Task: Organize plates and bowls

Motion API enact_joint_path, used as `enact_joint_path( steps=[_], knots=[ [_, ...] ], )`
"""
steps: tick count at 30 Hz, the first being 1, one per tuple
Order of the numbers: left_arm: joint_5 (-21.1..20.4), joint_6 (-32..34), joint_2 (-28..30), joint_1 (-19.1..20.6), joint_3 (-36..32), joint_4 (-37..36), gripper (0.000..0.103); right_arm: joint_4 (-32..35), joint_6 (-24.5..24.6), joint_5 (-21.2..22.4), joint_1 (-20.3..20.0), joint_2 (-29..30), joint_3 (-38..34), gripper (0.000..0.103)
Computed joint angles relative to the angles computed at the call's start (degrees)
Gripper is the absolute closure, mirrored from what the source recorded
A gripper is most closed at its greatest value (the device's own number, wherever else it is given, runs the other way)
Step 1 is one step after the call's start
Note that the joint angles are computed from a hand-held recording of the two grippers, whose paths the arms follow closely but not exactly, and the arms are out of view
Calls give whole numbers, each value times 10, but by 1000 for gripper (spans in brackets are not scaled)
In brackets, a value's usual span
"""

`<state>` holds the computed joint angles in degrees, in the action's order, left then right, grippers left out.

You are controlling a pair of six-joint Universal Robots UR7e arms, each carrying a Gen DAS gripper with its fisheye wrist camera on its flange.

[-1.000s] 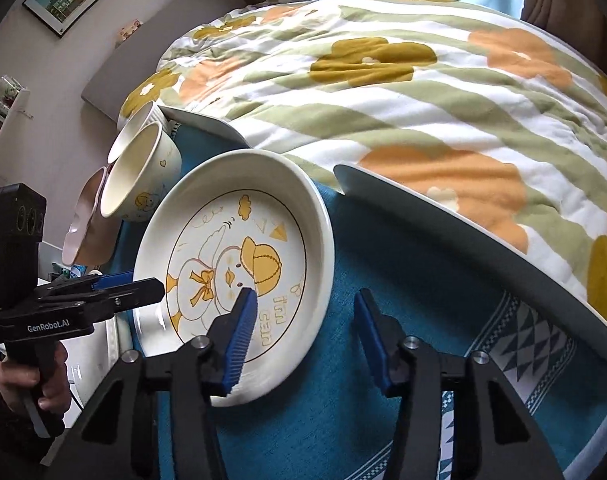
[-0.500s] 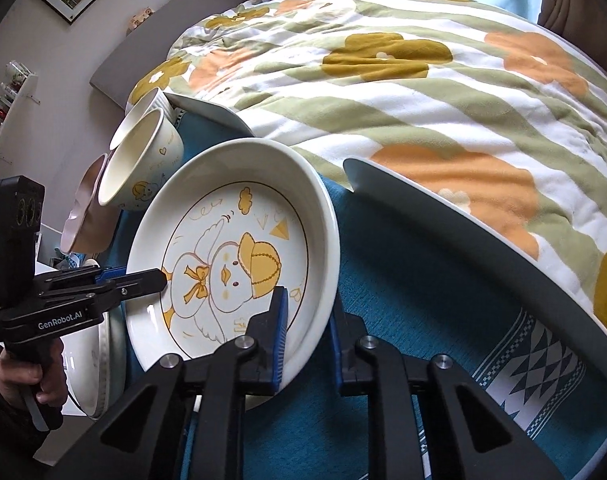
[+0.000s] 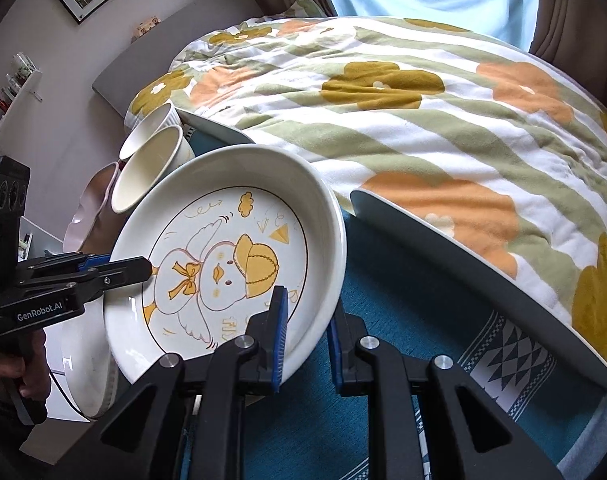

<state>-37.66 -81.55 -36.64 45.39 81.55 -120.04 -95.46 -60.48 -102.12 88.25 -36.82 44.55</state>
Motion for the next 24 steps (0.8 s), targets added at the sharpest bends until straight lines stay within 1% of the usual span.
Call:
enact_joint_path(
  steps=[4,7,11,17,20,24],
  knots=[
    [12,17,-21,-19,19,-6,84,-45,4,13,7,-47,64,86],
    [16,31,-42,-35,44,-12,84,-87,16,20,12,-93,130,86],
    [11,67,-80,-58,90,-20,84,-162,37,24,20,-169,244,86],
    [-20,112,-148,-84,180,-49,84,-268,97,17,27,-271,411,86],
    [-37,126,-177,-92,221,-56,84,-313,122,9,28,-308,482,86],
    [-69,134,-207,-96,270,-62,84,-358,157,-6,26,-342,556,86]
  ],
)
